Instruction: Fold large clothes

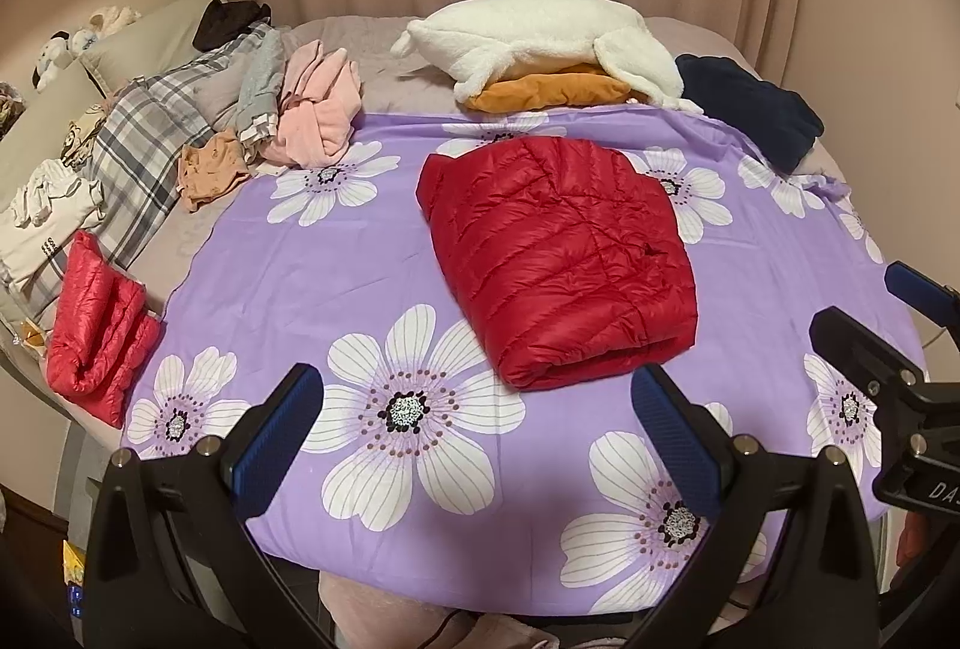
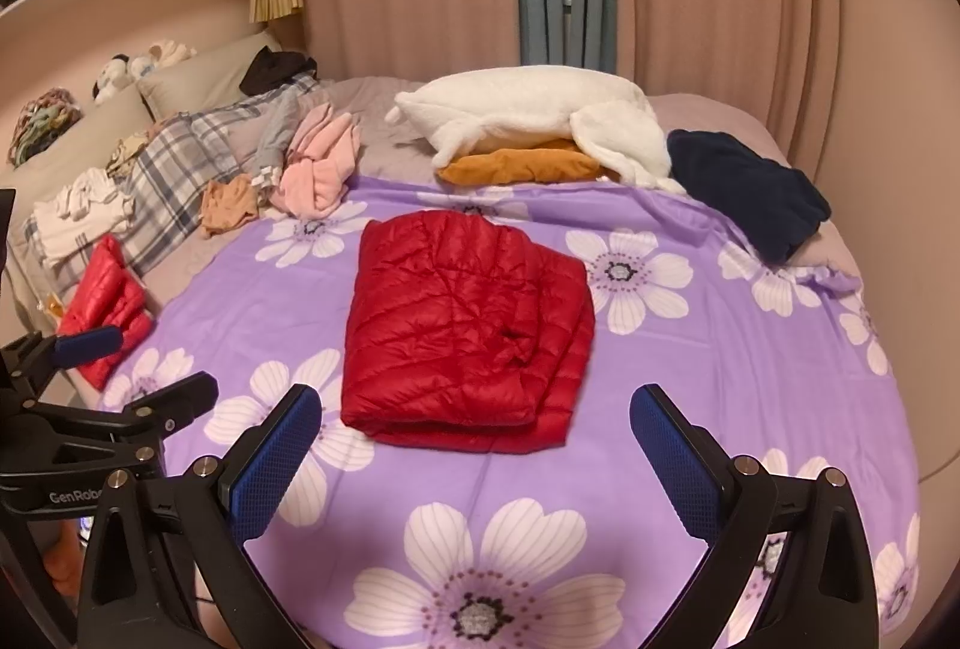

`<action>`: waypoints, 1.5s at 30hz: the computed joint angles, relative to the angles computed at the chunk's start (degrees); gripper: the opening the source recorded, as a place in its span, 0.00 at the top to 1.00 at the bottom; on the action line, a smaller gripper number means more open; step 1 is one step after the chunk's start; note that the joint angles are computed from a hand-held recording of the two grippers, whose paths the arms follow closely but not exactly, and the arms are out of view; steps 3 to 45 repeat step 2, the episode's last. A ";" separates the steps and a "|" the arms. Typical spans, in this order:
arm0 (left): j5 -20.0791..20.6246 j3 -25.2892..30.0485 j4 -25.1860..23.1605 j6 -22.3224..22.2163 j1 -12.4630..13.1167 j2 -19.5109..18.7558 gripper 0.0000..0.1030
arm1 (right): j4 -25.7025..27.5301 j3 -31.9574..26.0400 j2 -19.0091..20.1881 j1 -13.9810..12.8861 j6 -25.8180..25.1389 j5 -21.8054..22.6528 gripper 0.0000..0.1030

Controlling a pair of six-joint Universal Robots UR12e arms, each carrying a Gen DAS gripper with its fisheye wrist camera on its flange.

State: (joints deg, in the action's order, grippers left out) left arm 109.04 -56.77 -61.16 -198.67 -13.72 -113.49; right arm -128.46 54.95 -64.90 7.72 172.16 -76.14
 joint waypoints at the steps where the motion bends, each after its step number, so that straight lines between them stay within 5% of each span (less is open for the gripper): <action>1: 0.04 0.04 -0.07 0.00 0.02 -0.02 0.00 | 0.04 -0.07 0.04 -0.02 -0.03 0.04 0.01; 45: 0.08 0.03 -0.12 -0.06 0.01 0.00 0.00 | 0.07 -0.04 0.01 0.02 -0.03 -0.04 0.01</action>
